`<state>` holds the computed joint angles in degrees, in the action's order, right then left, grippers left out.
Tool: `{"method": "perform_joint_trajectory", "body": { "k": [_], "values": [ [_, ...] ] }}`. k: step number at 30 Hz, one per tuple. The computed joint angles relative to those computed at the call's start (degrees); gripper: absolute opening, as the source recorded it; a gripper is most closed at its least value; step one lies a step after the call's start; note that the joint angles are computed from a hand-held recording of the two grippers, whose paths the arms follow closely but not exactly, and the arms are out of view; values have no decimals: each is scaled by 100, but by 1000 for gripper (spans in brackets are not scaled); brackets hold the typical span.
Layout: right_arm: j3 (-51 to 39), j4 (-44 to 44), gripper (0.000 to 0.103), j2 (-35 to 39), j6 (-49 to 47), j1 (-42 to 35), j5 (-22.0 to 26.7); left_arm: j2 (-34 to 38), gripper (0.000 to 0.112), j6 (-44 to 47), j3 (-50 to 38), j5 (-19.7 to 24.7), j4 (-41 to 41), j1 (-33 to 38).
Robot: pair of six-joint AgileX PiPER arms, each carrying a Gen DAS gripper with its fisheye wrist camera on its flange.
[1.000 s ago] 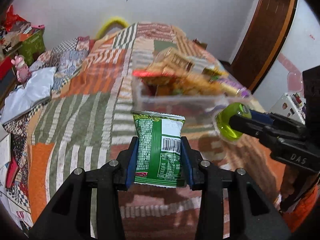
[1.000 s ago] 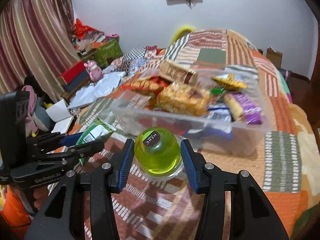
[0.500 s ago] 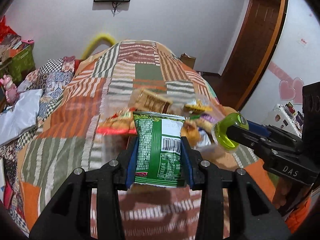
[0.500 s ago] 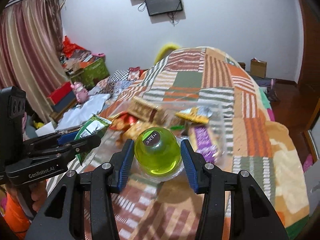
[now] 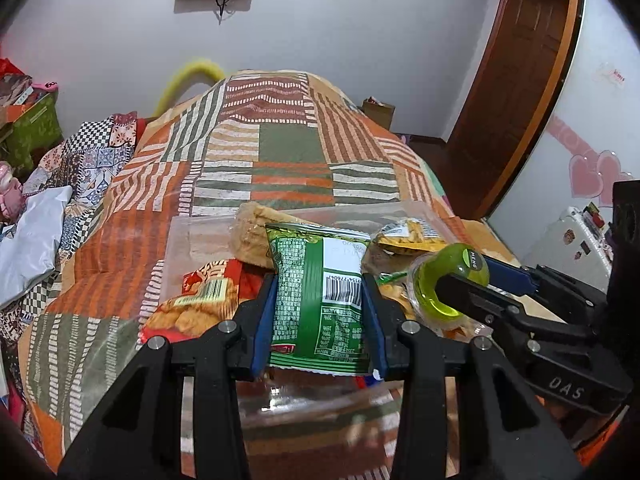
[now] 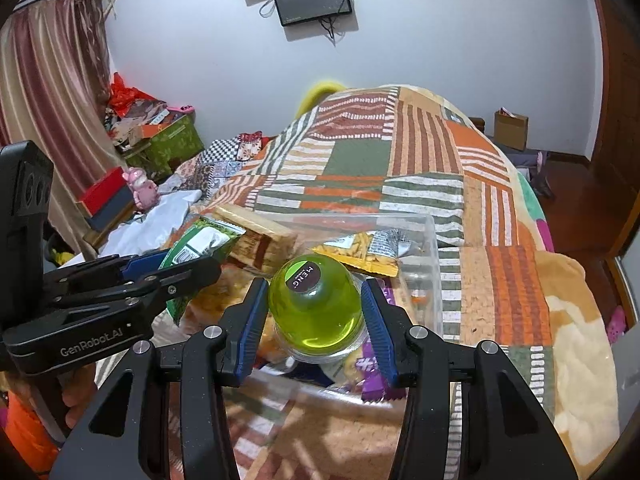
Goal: Organize snacks
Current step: 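Lower both snacks into the clear box and open both grippers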
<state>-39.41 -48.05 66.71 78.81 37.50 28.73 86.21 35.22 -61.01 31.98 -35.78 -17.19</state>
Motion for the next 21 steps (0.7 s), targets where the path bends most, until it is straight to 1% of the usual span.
{"method": "perform_joint_trajectory", "body": {
  "k": [3,6,8,9,10,13,16,19,21],
  "values": [
    [39,-56,44,24,70,-54,-92,126,40,-110,-40,-116,106,-96],
    [31,-96,44,28,110,-8,-39,98,40,-267,40,-271,243,-179],
    [7,-73,44,31,83,36,31,80,44,-337,70,-304,320,-212],
    [-8,-59,44,30,72,46,66,56,49,-369,93,-314,352,-222],
    [-32,-46,44,31,61,72,121,37,52,-384,104,-314,361,-222],
    [-85,-100,44,-25,86,164,288,-97,52,-330,170,-286,291,-205],
    [-75,-151,48,-200,151,285,430,-286,52,-207,234,-181,109,-133],
    [-92,-219,48,-385,225,476,674,-559,52,-152,338,-113,18,-67],
    [-114,-290,48,-535,324,696,925,-834,52,-109,447,-50,-40,-2]
  ]
}}
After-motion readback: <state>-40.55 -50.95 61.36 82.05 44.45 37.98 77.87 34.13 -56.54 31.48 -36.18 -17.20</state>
